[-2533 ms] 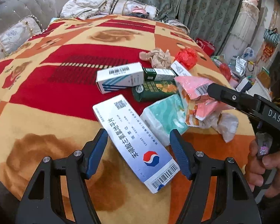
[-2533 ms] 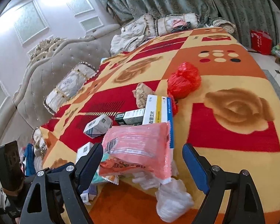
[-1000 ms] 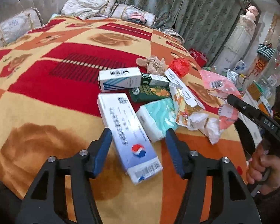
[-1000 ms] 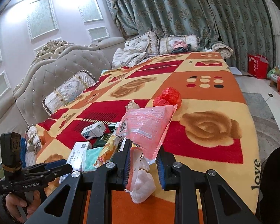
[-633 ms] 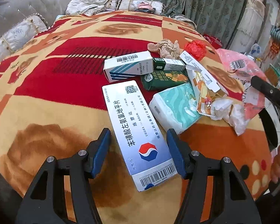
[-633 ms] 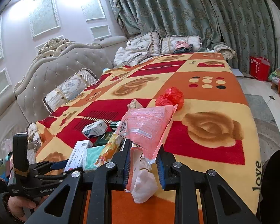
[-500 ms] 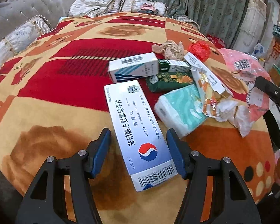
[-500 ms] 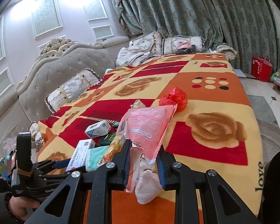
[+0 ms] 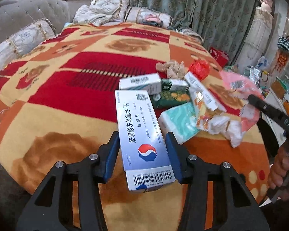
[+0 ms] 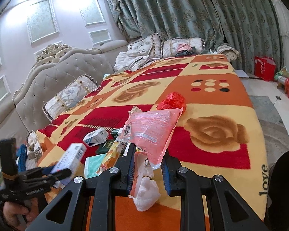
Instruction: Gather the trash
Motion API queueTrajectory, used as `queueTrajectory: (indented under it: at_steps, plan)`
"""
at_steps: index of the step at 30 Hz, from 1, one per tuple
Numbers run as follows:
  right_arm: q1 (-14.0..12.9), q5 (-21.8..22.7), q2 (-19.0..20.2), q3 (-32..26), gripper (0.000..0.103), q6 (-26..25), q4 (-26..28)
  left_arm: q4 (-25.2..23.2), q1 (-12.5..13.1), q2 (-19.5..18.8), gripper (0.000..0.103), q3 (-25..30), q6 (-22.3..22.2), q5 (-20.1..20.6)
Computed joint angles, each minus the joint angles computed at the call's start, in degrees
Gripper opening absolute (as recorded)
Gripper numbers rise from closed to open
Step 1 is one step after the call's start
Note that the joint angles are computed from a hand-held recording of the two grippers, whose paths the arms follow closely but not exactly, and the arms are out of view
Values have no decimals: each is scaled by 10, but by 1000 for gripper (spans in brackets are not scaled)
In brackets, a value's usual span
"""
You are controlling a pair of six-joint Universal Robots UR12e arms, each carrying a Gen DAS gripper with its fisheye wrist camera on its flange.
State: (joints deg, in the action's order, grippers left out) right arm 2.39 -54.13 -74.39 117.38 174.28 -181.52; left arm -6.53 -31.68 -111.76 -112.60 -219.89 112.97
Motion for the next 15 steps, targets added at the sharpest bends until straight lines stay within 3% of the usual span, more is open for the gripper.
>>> queueTrajectory:
  at_steps: [2, 3, 4, 13, 15]
  plan:
    - [0, -1, -2, 1, 24, -5, 3, 0, -4, 3, 44, 4, 2, 5]
    - [0, -2, -2, 1, 23, -8, 5, 0, -5, 4, 29, 5, 1, 7]
    - [0, -4, -3, 2, 23, -10, 5, -6, -6, 6, 27, 7, -1, 9]
    - [-7, -22, -12, 10, 23, -16, 13, 3, -10, 7, 25, 8, 3, 25]
    - [-9, -21, -14, 13, 23, -15, 8, -1, -6, 5, 25, 5, 0, 11]
